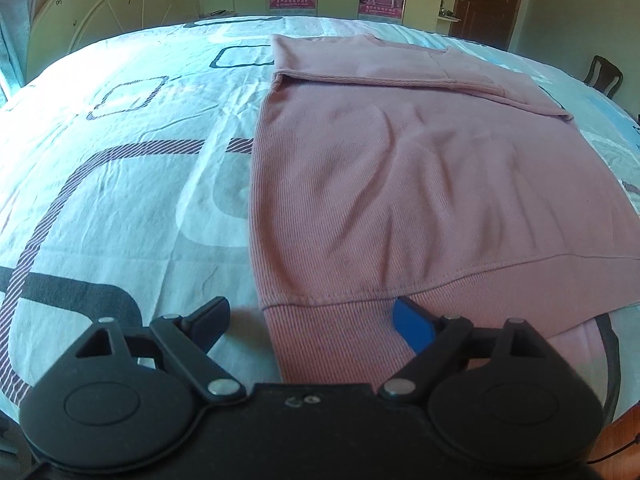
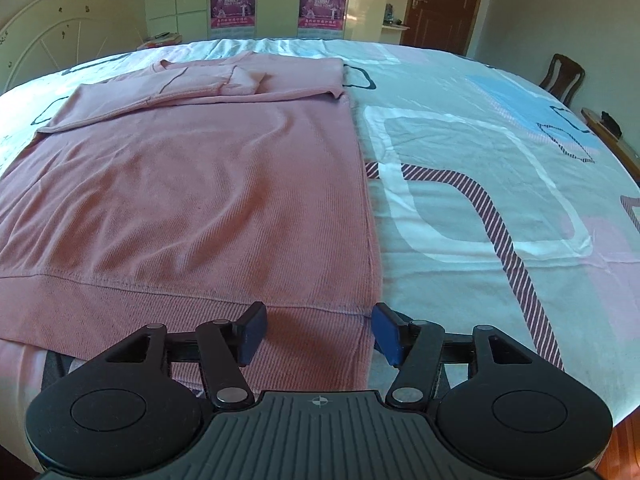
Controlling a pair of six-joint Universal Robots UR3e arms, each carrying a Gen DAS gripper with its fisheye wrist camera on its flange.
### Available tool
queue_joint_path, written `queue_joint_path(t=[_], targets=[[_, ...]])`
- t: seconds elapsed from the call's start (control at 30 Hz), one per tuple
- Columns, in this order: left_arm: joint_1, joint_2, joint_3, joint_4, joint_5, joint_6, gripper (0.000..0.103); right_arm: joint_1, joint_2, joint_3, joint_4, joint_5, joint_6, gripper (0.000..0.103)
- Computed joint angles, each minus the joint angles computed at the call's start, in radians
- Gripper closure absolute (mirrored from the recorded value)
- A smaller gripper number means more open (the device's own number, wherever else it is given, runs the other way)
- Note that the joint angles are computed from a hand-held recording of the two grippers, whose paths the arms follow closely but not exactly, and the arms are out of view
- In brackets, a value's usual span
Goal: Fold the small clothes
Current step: 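Grasp the ribbed hem with the left tool while the right tool grasps it too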
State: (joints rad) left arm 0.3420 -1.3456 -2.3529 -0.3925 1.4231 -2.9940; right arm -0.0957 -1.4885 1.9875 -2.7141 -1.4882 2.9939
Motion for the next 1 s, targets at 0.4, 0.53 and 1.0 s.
queue_joint_path(t=[0.4,0.53,1.0], targets=[[0.162,0.163,-0.106,-0.1,-0.179,0.04,0.021,-0.051,-0.053,0.066,-0.002,0.021,0.044,0.042],[0.173,0.161,-0.118,-0.083,-0.227,0.025,0.032,-0.064,-0.06,0.067,0.013,0.045,0.069,0.042],[0.204,0.094,-0.064,-0.112,-0.317,0.026,0.072,-0.096,-0.049,0.016,0.109,0.134,0.1,0.072]])
